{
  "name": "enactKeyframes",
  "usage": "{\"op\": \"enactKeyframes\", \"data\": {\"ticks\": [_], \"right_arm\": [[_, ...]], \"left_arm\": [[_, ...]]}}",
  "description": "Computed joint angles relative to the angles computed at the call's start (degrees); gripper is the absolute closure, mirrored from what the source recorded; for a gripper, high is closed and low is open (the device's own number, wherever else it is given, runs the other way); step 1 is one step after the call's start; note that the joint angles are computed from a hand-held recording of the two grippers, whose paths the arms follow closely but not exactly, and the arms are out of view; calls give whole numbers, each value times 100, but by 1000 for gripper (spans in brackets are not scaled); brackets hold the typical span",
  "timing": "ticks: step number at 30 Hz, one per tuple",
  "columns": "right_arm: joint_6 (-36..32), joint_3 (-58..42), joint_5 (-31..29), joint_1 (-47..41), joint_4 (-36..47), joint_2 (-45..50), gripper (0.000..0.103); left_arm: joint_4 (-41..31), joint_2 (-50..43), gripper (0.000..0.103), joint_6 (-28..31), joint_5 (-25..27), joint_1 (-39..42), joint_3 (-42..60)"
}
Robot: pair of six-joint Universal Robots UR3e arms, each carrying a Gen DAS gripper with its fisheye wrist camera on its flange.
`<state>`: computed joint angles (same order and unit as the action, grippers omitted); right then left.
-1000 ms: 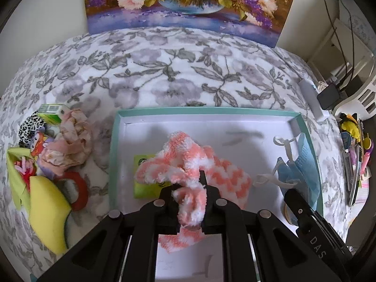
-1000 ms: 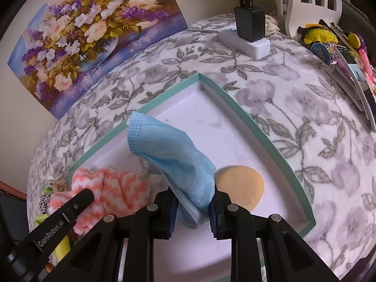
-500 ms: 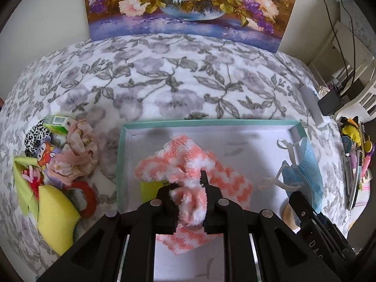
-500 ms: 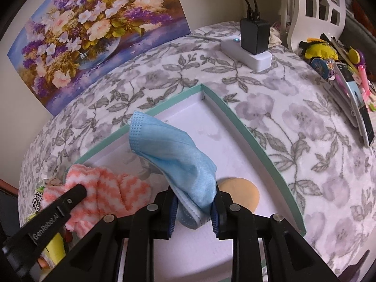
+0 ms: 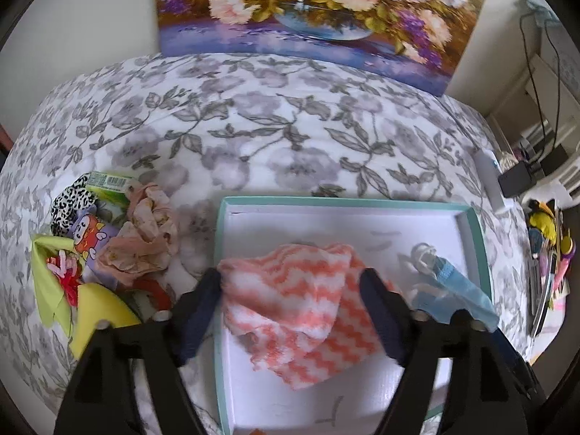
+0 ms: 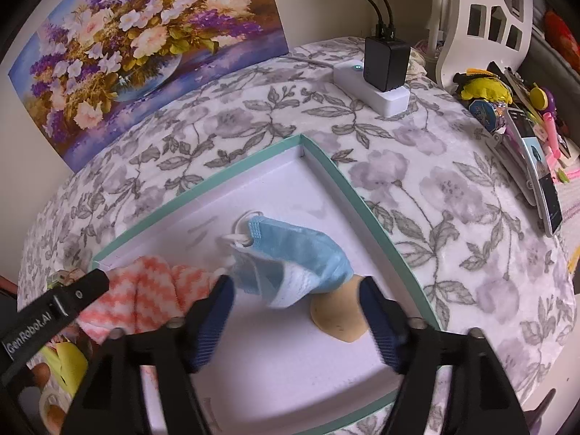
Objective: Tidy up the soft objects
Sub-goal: 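Lower and release the striped cloth and blue mask into the tray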
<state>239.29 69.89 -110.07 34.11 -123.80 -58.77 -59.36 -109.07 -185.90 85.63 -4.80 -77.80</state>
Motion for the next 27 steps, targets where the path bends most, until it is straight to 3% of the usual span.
{"op": "enactKeyframes", "data": {"ticks": [2, 20, 27], "right_arm": [[-32, -33, -32, 17, 10, 42, 0], [45, -739, 3, 66, 940, 395, 0], [40, -1330, 147, 116, 1541, 607, 0]], "left_arm": [[69, -12, 16, -37, -1, 70, -65], [177, 124, 16, -154, -262, 661, -329], [-210, 253, 16, 26, 45, 987, -88]]}}
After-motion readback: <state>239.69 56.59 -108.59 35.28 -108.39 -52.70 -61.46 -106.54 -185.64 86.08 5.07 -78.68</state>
